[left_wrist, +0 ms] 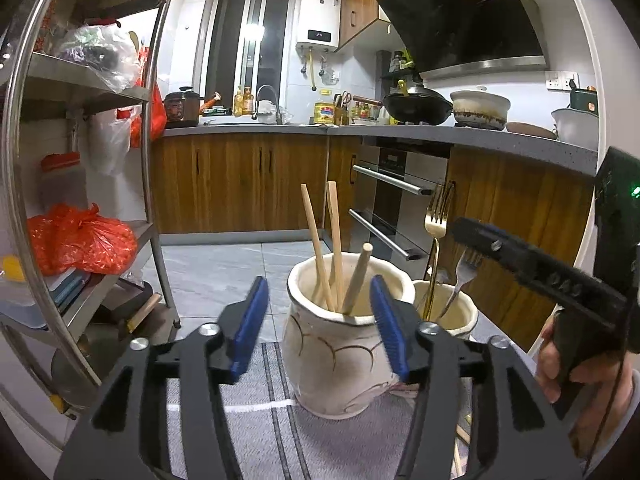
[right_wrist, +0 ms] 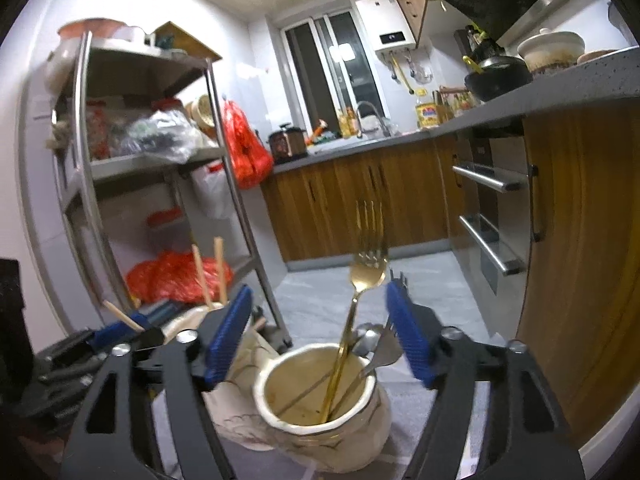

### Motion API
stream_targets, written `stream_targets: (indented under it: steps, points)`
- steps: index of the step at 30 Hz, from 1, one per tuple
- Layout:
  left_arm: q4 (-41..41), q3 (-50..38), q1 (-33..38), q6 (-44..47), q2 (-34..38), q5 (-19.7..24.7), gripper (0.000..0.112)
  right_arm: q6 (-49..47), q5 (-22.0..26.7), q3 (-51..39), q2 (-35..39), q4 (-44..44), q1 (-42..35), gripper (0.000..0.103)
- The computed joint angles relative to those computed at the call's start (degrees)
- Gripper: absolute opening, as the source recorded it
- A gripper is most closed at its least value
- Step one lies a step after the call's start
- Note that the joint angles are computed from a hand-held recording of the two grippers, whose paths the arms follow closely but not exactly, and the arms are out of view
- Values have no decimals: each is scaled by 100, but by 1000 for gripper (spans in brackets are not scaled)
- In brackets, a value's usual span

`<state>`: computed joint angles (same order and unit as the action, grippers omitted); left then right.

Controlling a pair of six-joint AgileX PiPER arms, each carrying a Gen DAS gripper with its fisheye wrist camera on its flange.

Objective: Organize utensils
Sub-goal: 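Move both tools back down to the cloth, the right toward the green spatulas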

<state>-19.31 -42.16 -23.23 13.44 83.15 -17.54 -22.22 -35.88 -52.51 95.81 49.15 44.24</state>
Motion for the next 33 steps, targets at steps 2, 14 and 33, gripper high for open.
stream_targets:
  steps: [2,14,33]
  points:
    - [-286,30,-63,285,-84,23,64,-171,-161,98,-162,155,135,93]
    - [-2063,555,-486,1919,-914,-105,97,-520,-575,710,-1031,746,524,98]
    - [-4299,901,-1125,3848,-1190,388,97,-899,-99,1507,-1280,2708,534,98]
